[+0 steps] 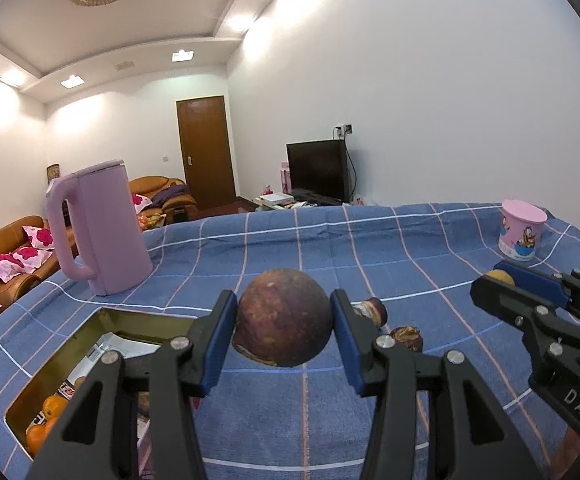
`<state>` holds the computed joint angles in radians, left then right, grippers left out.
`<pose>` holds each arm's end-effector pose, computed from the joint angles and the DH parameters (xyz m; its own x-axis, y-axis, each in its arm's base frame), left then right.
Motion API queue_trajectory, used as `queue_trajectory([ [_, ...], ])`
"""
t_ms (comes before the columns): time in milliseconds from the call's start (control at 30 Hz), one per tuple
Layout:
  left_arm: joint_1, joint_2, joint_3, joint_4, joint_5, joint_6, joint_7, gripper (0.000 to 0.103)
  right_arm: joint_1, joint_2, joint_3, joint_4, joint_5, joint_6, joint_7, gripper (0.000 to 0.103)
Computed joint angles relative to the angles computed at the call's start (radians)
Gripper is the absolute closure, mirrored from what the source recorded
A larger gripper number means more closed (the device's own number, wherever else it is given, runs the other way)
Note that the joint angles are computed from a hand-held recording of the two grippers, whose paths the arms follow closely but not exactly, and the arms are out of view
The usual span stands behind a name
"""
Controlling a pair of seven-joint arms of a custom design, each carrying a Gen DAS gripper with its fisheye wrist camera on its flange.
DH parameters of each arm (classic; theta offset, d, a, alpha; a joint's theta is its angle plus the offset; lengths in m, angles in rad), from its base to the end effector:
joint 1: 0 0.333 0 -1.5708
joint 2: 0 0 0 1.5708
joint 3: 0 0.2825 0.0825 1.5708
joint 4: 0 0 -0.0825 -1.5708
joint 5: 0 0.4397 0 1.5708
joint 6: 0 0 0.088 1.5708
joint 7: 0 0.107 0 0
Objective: Organize fruits
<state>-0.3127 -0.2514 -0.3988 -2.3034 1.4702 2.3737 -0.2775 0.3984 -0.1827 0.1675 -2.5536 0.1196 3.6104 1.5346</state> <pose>0.4308 -0.3598 0.4219 0.1512 -0.9849 -0.0840 -0.3468 0.0267 -0.9375 0.4504 0.2694 0.4147 0.4697 -0.8826 -0.0186 -0.2980 -0.1386 -0.9445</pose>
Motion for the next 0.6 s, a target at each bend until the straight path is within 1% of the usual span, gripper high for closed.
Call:
queue_trajectory([
  [267, -0.005, -0.007, -0.008, -0.006, 0.013, -0.026, -0.012, 0.053, -0.001, -0.005, 0.010, -0.005, 0.027, 0.011, -0.021, 0.076],
  [600, -0.013, -0.016, -0.014, -0.014, 0.034, -0.059, -0.039, 0.053, 0.007, -0.009, 0.026, -0.017, 0.080, 0.053, -0.061, 0.076],
])
